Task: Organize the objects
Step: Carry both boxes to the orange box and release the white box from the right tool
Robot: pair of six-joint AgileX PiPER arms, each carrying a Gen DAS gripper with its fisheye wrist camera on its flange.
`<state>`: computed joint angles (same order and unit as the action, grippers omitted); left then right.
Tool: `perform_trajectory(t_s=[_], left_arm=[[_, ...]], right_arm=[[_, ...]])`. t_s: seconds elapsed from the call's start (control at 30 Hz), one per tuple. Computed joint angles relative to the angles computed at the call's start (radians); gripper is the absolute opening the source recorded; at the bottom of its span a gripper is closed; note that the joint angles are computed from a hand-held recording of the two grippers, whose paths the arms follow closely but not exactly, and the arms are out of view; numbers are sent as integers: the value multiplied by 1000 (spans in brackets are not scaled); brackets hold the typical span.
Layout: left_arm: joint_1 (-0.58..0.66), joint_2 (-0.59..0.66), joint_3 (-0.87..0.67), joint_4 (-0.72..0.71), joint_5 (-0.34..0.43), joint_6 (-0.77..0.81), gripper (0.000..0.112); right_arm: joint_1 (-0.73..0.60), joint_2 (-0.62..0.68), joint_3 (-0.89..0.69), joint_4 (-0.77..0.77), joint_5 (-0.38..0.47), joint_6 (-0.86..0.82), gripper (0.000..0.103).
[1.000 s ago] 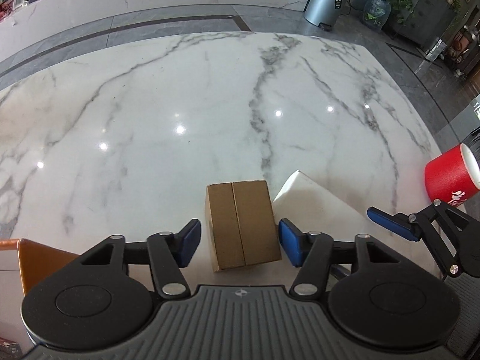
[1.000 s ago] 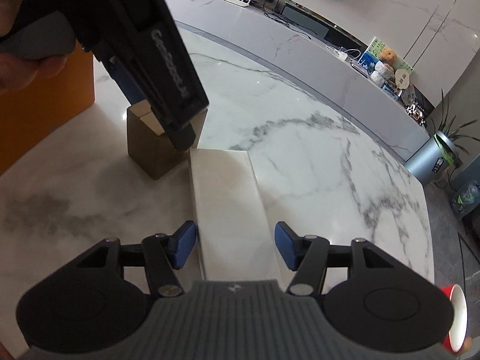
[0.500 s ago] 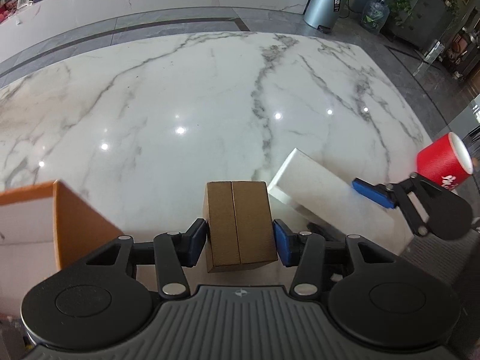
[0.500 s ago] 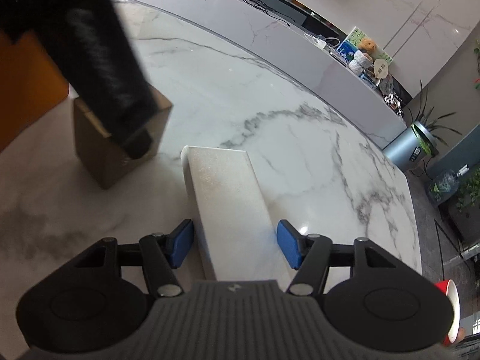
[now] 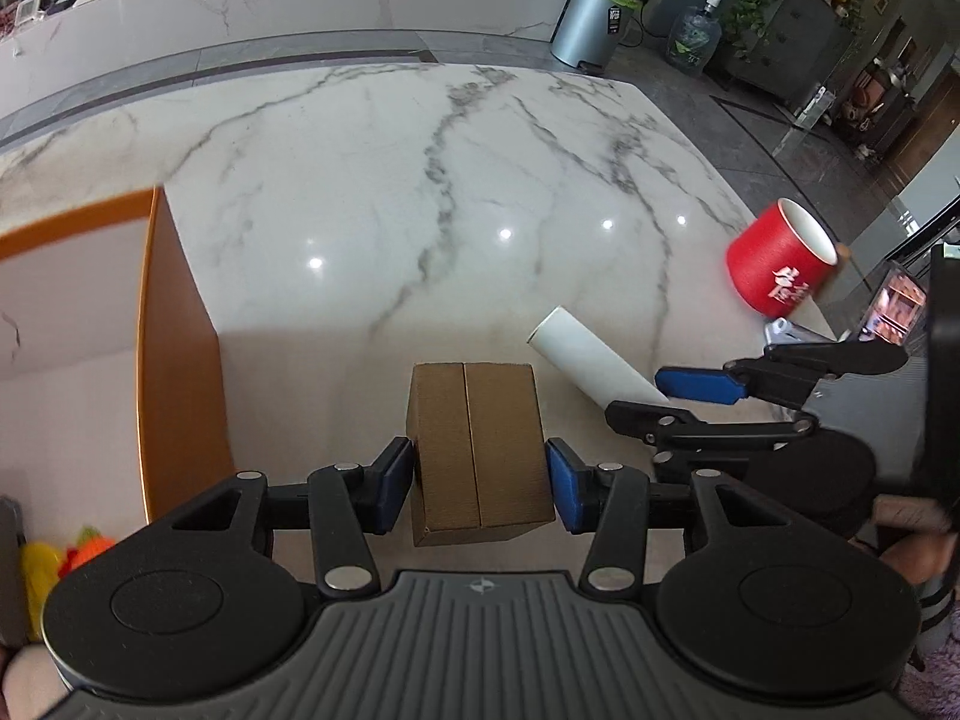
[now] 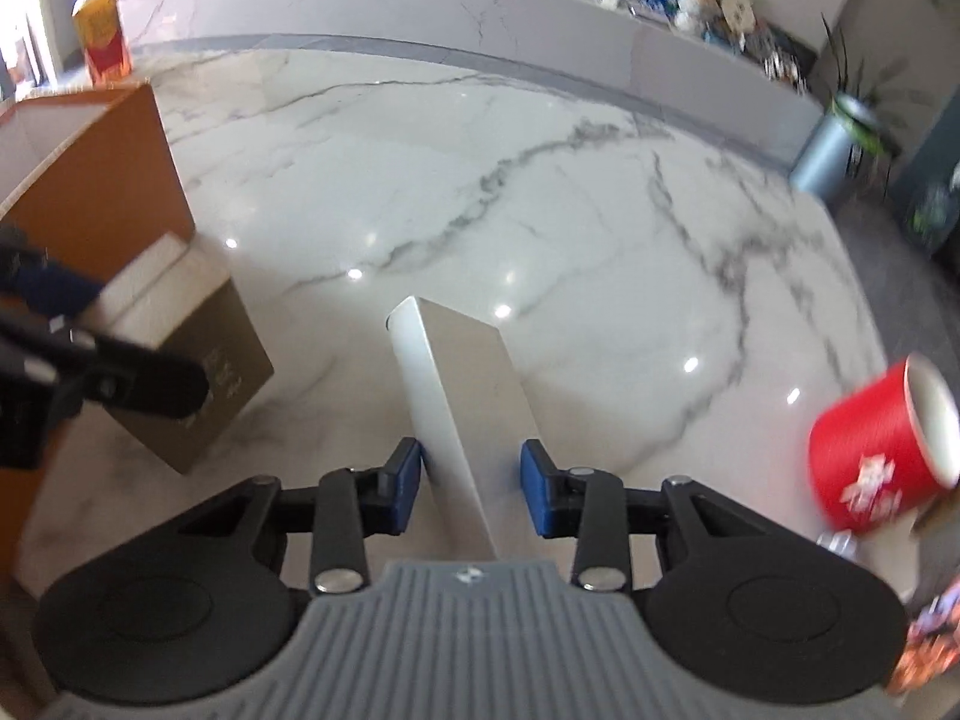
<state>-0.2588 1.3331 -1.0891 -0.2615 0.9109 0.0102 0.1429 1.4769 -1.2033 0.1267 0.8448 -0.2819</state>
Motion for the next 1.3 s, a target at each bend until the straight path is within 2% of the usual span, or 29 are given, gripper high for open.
perform_trajectory(t_s=[0.17, 0.27, 0.37, 0.47, 0.57, 0.77, 0.9, 1.1, 1.2, 1.3], left_arm=[[-20, -71, 95, -31, -13, -17, 55], [-57, -93, 142, -15, -36, -50, 55], [-91, -104, 174, 17, -62, -90, 55], [-118, -110, 196, 48, -85, -124, 55], [-122, -115, 208, 52, -94, -129, 55], [-124, -115, 227, 64, -103, -136, 55], [-120, -145, 230, 64, -97, -137, 55], [-63, -277, 189, 30, -16, -88, 55], [27, -348, 148, -14, 57, -10, 55], [187, -414, 105, -85, 155, 128, 55]], right_arm=[[-169, -83, 54, 255, 180, -81, 32], [-252, -121, 99, 341, 239, -103, 29], [-278, -141, 125, 365, 232, -126, 29], [-242, -145, 128, 336, 205, -117, 29], [-206, -141, 128, 286, 180, -102, 36], [-181, -117, 142, 252, 149, -82, 36], [-148, -147, 159, 200, 122, -56, 32], [-113, -217, 96, 199, 197, -108, 30], [-42, -259, 31, 183, 234, -126, 30], [63, -277, -64, 149, 265, -122, 30]])
